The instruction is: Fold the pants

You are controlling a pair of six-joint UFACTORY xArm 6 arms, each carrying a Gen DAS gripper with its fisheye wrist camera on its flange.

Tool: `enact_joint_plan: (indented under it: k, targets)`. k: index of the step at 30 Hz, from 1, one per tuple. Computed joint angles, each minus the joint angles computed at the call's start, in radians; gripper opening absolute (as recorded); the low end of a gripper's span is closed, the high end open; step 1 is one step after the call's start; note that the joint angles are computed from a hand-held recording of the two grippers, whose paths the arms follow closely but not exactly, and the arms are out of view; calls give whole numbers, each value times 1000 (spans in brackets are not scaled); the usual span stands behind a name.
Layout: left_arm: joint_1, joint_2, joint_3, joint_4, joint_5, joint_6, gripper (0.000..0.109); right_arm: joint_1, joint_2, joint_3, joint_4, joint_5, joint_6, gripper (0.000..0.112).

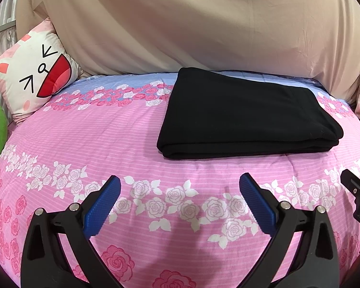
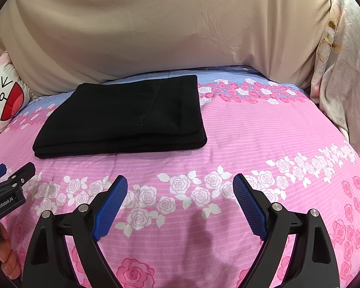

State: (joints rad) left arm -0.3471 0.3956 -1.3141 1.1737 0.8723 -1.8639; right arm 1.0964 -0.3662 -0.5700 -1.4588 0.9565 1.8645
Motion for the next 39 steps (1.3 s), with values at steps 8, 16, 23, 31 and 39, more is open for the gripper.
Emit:
enact_joint_plan:
  k: [8,16,23,31,39]
  targets:
    - [-4,-1,-2,1,8,0,97,1,0,-1,1,1,0,87]
    - [-6,1,-4,0,12,0,97,-1,2,0,-2,-2,2,87]
    - [-5,-1,-2,2,10,0,97,-2,1,0,-2,-3,0,87]
    - [-5,-3,0,5,11,0,97,-4,1,1,-3,-5,-1,87]
    - [-6,-4,1,3,14,-2,97,-6,1,1,-4,-7,-1,87]
